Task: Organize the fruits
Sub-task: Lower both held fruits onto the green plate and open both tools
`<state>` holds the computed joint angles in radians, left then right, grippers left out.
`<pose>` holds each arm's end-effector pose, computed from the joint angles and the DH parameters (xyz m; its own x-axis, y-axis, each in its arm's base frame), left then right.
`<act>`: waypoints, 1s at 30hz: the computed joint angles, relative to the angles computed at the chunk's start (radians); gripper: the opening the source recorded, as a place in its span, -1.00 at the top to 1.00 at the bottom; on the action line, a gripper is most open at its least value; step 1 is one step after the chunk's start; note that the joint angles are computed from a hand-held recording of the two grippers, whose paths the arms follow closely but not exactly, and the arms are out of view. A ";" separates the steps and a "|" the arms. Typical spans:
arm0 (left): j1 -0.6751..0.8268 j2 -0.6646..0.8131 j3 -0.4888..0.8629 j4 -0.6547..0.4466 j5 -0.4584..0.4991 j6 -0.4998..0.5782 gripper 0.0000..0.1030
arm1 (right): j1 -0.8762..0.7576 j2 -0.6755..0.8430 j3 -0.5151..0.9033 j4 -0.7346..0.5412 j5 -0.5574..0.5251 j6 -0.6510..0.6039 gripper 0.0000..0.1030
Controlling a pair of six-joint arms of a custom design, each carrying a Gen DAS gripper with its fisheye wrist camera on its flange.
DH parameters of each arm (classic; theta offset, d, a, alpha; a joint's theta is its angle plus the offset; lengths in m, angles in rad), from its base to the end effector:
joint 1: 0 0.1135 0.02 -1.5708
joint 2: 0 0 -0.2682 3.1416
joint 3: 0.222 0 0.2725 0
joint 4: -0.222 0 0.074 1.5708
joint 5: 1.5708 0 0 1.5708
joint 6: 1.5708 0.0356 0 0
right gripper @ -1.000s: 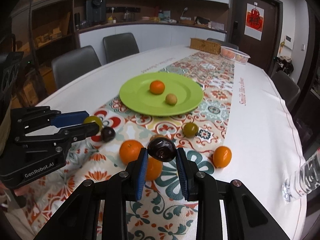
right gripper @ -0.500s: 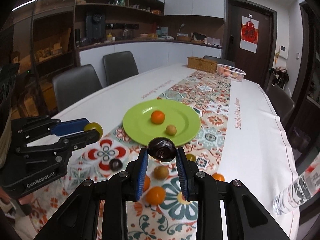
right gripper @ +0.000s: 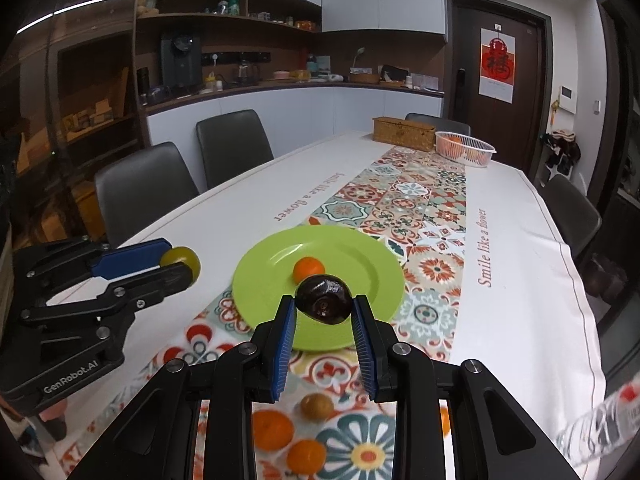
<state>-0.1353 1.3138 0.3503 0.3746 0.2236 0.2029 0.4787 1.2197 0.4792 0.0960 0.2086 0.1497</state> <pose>0.2399 -0.0406 0.1285 -0.4758 0.2631 -0.8393 0.4187 0.9069 0.0469 0.2266 0.1093 0.1649 -0.5726 -0.1328 -0.8090 -0.2208 0.9753 -0.0038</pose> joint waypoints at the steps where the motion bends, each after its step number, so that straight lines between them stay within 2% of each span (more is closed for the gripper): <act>1: 0.006 0.022 0.014 0.005 0.004 0.003 0.49 | -0.007 0.022 0.015 0.004 -0.005 -0.005 0.42; 13: 0.042 0.319 0.244 -0.005 0.034 0.027 0.49 | -0.088 0.324 0.232 0.018 -0.070 -0.059 0.42; 20: 0.061 0.487 0.433 -0.083 0.070 0.048 0.50 | -0.143 0.510 0.398 -0.038 -0.099 -0.073 0.42; 30: 0.074 0.725 0.688 -0.253 0.088 0.043 0.50 | -0.189 0.726 0.609 -0.149 -0.148 -0.064 0.42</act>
<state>-0.0612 2.0392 1.0384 0.1212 0.3114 0.2458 0.2897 1.9461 1.0878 -0.0526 0.0604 0.0853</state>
